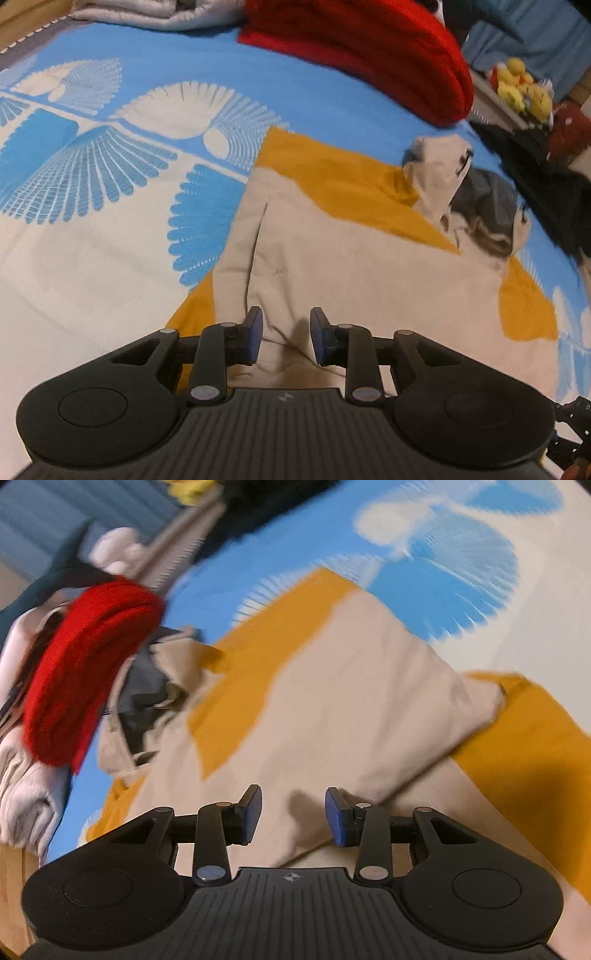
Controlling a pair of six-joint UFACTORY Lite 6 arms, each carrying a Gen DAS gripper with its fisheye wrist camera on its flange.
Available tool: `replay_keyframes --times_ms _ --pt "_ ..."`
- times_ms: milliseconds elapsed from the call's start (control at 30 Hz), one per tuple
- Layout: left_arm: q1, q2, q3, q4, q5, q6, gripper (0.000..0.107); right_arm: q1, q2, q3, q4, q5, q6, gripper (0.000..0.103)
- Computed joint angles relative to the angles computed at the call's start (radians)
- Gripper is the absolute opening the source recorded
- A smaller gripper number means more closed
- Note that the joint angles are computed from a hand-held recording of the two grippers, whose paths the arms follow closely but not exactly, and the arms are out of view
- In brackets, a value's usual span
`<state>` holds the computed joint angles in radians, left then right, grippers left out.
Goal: Fold large clothes
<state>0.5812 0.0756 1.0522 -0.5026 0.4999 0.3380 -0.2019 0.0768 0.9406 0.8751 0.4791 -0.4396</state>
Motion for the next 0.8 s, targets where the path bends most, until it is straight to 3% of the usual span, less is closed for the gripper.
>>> replay_keyframes --times_ms 100,233,400,467,567,667,800 --pt "0.02 0.056 0.031 0.002 0.044 -0.06 0.031 0.014 0.02 0.015 -0.16 -0.023 0.147 0.039" --pt "-0.005 -0.008 0.008 0.039 0.007 -0.056 0.031 0.041 -0.05 -0.028 -0.224 -0.071 0.217 0.04" --pt "-0.042 -0.01 0.002 0.06 -0.031 -0.054 0.031 0.067 -0.134 -0.061 -0.009 -0.102 -0.059 0.04" --pt "-0.033 0.024 0.015 0.047 -0.014 -0.064 0.031 0.059 -0.109 -0.045 0.008 -0.081 -0.081 0.04" --pt "-0.01 0.055 0.033 0.027 0.02 -0.094 0.031 0.05 -0.035 -0.005 -0.136 -0.055 0.092 0.04" --pt "-0.027 0.016 0.018 0.047 -0.008 -0.082 0.031 0.064 0.007 0.015 -0.345 -0.06 0.3 0.04" --pt "-0.036 0.012 0.012 0.054 -0.029 -0.078 0.031 0.069 -0.012 0.017 -0.323 -0.073 0.265 0.04"
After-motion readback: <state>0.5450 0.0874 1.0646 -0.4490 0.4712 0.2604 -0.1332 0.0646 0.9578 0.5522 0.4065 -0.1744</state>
